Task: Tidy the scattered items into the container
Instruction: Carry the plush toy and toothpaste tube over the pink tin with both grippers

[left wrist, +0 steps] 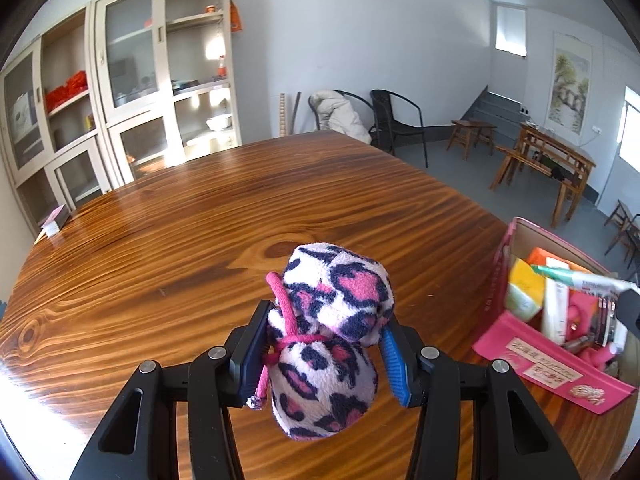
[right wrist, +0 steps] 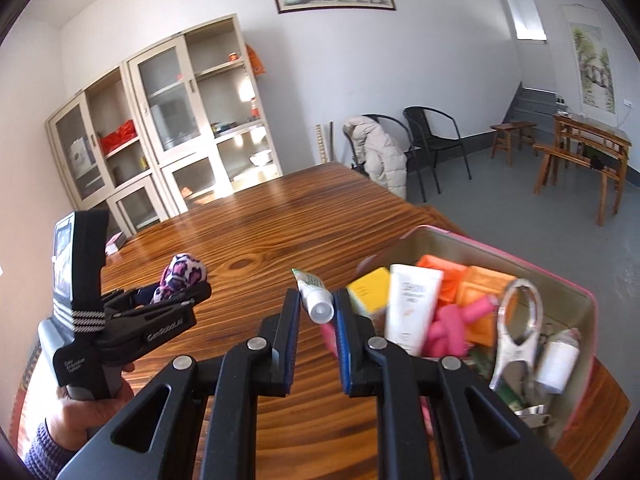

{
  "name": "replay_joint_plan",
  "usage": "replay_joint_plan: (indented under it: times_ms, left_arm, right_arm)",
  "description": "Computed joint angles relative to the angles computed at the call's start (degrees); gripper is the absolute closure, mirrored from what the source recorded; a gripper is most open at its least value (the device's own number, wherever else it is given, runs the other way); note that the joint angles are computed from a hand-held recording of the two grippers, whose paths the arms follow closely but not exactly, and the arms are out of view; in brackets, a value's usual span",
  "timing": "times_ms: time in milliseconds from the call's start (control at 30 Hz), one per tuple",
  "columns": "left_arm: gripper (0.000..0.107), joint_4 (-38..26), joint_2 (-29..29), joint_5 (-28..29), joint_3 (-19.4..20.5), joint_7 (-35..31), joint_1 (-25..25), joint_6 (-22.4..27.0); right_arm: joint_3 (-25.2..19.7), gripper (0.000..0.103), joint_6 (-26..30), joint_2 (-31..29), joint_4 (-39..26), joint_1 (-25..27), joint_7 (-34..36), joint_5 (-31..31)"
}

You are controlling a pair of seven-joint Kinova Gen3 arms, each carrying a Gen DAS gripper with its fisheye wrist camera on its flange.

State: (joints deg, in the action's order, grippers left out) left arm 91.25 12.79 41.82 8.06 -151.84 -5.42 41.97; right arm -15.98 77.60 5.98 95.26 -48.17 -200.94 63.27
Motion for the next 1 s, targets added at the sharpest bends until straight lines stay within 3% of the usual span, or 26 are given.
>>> replay_joint_plan:
  times_ms: [500,833,1000]
  left_arm:
    - [0.055,5.10,-4.17,0.44,0.46,-1.80,5.92,0.93]
    - [0.055,5.53,-4.63,-0.60,1.10,-0.91,9.35,0.73]
    - [0.055,3.56,-3.30,-1.50,1.31,0.81,10.03,3.66]
  right_arm:
    - [-4.91,0.085,9.68,-6.28,7.77,1.03,-9.75,-3.13]
    - [-6.79,0.085,10.78,-8.80,10.69,3.04,-12.35,-4.14]
    - [-7.52,0.085,10.12,-9.76,12.00,4.10,-13.09,-4.50]
